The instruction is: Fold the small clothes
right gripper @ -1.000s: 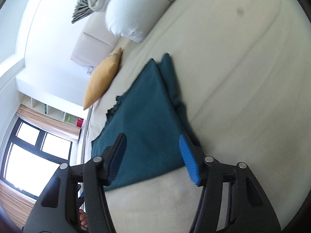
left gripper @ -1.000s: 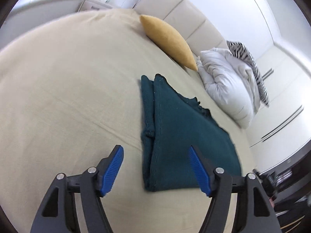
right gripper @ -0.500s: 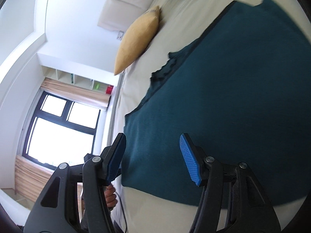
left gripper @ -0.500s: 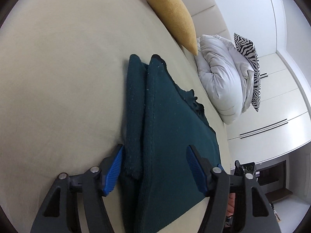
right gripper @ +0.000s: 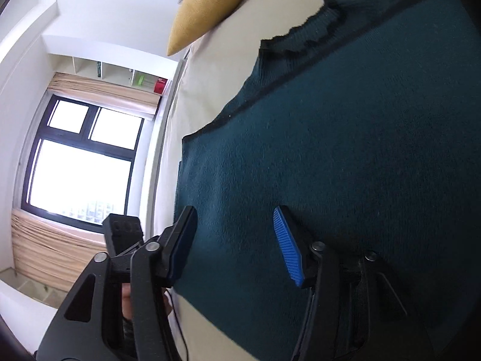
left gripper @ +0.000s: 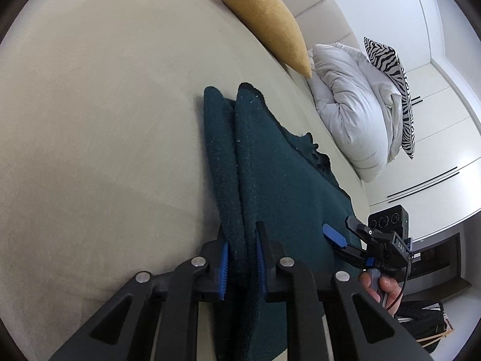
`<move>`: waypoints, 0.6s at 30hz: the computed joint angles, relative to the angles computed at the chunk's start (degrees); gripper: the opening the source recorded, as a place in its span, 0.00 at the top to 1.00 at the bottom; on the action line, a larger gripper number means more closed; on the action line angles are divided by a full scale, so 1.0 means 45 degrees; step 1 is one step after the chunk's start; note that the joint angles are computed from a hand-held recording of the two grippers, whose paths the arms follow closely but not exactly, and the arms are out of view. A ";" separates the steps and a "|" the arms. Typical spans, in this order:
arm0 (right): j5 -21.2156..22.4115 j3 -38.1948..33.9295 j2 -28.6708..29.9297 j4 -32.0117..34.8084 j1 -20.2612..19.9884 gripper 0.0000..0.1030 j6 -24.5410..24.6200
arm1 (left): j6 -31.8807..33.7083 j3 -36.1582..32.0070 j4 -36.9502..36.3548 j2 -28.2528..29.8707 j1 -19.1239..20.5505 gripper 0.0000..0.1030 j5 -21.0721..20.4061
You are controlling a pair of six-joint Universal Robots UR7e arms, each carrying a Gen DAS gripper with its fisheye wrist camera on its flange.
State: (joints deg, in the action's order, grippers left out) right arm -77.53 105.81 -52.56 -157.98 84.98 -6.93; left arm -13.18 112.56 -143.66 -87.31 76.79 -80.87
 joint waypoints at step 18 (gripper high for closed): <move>0.2359 0.0678 -0.1639 0.0400 -0.1510 0.46 0.0569 | 0.0055 -0.0410 -0.0852 0.2501 -0.3533 0.86 0.0629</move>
State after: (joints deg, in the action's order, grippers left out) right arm -66.91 108.86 -59.94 -156.18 78.18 -4.37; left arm -12.93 110.72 -147.50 -76.06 60.89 -78.04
